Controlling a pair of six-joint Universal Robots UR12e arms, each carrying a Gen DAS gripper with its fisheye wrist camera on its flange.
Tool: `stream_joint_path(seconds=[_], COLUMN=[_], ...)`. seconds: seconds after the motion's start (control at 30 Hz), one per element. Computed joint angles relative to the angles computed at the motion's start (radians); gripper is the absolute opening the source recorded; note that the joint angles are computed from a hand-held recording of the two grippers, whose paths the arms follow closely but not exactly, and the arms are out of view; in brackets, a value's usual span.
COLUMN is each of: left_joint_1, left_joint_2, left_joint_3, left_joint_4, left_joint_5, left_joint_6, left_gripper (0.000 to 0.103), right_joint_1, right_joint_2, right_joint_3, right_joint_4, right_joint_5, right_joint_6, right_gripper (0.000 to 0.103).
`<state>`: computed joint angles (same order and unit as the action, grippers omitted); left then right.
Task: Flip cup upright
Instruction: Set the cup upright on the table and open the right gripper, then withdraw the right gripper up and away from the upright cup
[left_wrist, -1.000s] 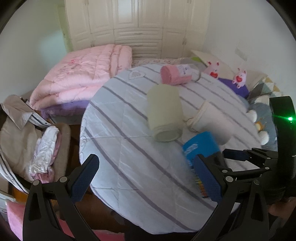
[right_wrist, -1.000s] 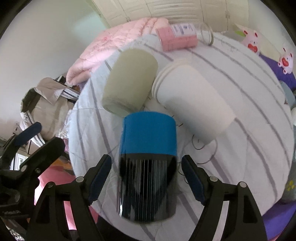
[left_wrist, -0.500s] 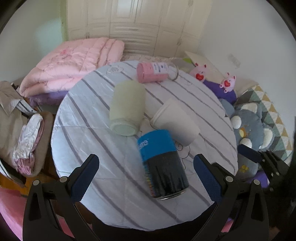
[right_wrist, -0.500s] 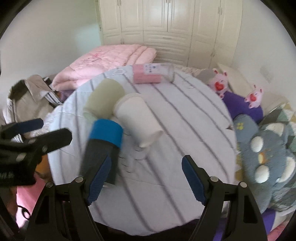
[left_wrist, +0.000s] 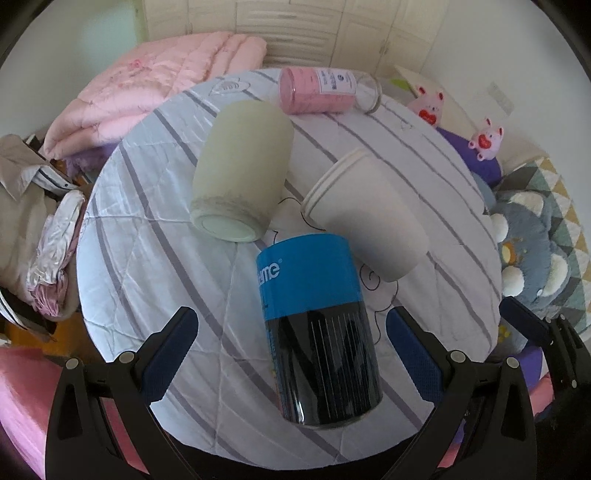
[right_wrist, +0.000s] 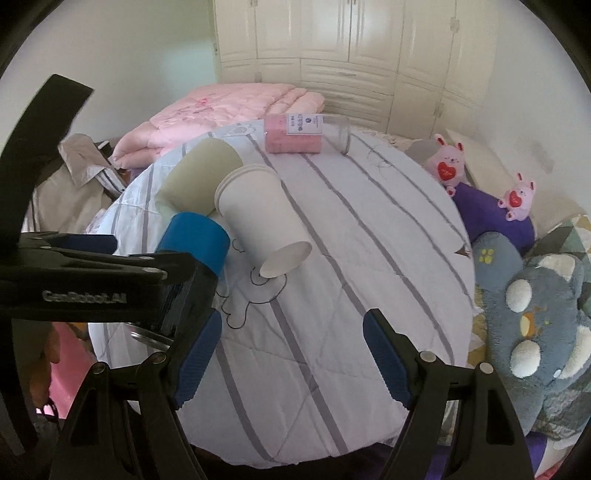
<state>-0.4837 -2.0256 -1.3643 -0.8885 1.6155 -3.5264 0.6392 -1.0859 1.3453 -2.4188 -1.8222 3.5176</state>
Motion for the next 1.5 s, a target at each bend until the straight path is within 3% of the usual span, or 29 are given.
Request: stream_joint_path(seconds=[0.33,0.37,0.47,0.6,0.77,0.83,1.13,1.3,1.5], left_joint_1=[0.002,0.001,0.003,0.005,0.006,0.007,-0.012,-0.013,-0.011], left_joint_2=[-0.077,-0.085,-0.096,-0.095,-0.075,-0.059,-0.040,-0.021,0.005], left_joint_3=[0.103,0.116,0.133,0.131,0.101,0.074,0.016,-0.023,-0.071], left_joint_4=[-0.134,-0.145,-0.163,-0.165,-0.099,-0.029,0.209,0.263,0.319], left_joint_5=[-0.018,-0.012,-0.031,-0.044,-0.050,-0.058,0.044,0.043,0.016], left_joint_6=[0.024,0.027,0.042,0.055,0.077,0.082,0.189,0.240,0.244], left_gripper=[0.103,0.101,0.075,0.073,0.073,0.073,0.072,0.072,0.072], right_joint_1=[-0.025,-0.027,-0.034,-0.041,-0.041,-0.039,-0.036,-0.029,-0.020], right_joint_2=[0.006,0.006,0.005,0.006,0.010,0.011,0.010,0.022,0.038], right_joint_3=[0.008,0.008,0.010,0.011,0.009,0.006,0.016,0.006,-0.009], right_joint_4=[-0.007,-0.006,-0.003,-0.002,-0.005,-0.005,-0.052,-0.050,-0.029], right_joint_5=[0.057,0.060,0.071,0.088,0.094,0.099,0.150,0.163,0.162], right_joint_6=[-0.008,-0.006,0.000,0.008,0.002,-0.008,-0.048,-0.062,-0.079], right_gripper=[0.080,0.080,0.080,0.080,0.080,0.080,0.080,0.080,0.080])
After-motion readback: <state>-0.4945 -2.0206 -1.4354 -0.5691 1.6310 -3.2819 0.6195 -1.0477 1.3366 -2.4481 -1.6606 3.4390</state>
